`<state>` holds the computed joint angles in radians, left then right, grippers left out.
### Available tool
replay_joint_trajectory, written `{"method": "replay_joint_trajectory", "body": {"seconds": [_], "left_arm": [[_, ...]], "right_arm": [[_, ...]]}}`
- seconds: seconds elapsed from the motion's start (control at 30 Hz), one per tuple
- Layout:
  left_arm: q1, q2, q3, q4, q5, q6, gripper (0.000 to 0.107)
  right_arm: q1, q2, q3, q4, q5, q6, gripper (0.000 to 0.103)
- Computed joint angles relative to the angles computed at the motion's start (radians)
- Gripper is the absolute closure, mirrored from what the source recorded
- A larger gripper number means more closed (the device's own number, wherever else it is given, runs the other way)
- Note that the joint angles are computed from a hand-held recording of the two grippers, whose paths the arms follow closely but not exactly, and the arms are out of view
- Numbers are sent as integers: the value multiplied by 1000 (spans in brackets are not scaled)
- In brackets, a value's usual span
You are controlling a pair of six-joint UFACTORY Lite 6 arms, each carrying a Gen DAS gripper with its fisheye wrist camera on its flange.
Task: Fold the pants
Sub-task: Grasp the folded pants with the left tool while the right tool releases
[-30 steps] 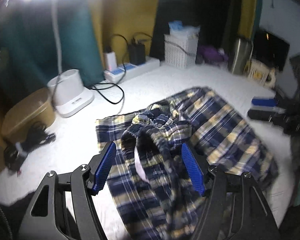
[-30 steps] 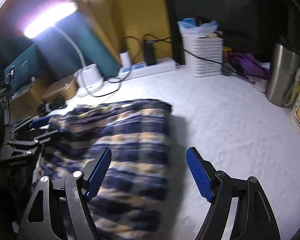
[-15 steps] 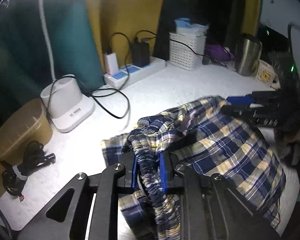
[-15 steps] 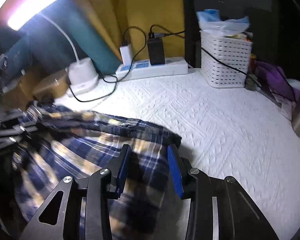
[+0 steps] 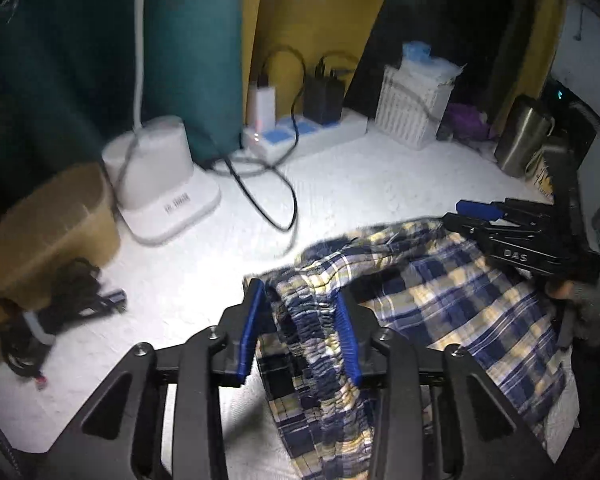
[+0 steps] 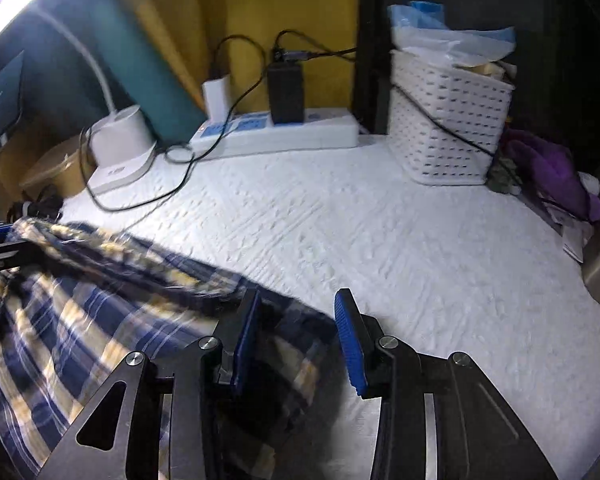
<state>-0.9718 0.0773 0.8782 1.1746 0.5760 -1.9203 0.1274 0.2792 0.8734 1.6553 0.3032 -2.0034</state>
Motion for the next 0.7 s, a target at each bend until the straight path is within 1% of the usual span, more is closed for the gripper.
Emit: {"method": "replay_joint_trajectory", "body": {"seconds": [0.07, 0.13, 0.23, 0.27, 0.3, 0.33, 0.37, 0.43, 0.5, 0.53, 0.57, 0.63, 0.7], "left_arm": [[-26, -32, -9, 20, 47, -21, 51], [-24, -36, -20, 23, 69, -39, 50], [4, -30, -44, -25, 71, -85, 50], [5, -35, -62, -17, 64, -112, 50], [-7, -35, -71, -12, 78, -129, 50], [-18, -36, -78, -10, 87, -138, 50], [-24, -42, -87, -4, 88, -151, 50], [-29, -80, -122, 14, 71, -189, 49], [-58, -132, -155, 48, 94, -248, 44], [-91, -159, -167, 56, 138, -271, 37], [-124, -178, -169, 50, 191, -283, 32], [-188, -224, -180, 43, 259, -305, 31], [-234, -227, -170, 24, 276, -293, 31]], "right_arm": [[-33, -34, -6, -92, 22, 96, 63], [-58, -82, -22, -215, 47, 207, 63], [-78, -183, -91, -317, 93, 278, 62], [-78, -216, -118, -349, 98, 301, 53], [-75, -245, -148, -356, 97, 303, 45], [-76, -280, -182, -356, 101, 297, 32], [-78, -303, -206, -358, 107, 297, 28], [-81, -355, -259, -385, 120, 320, 28], [-74, -397, -299, -399, 120, 340, 28], [-77, -425, -323, -413, 123, 357, 28], [-77, -444, -339, -422, 125, 370, 28], [-82, -495, -382, -449, 132, 400, 28], [-86, -534, -416, -466, 135, 417, 28]]}}
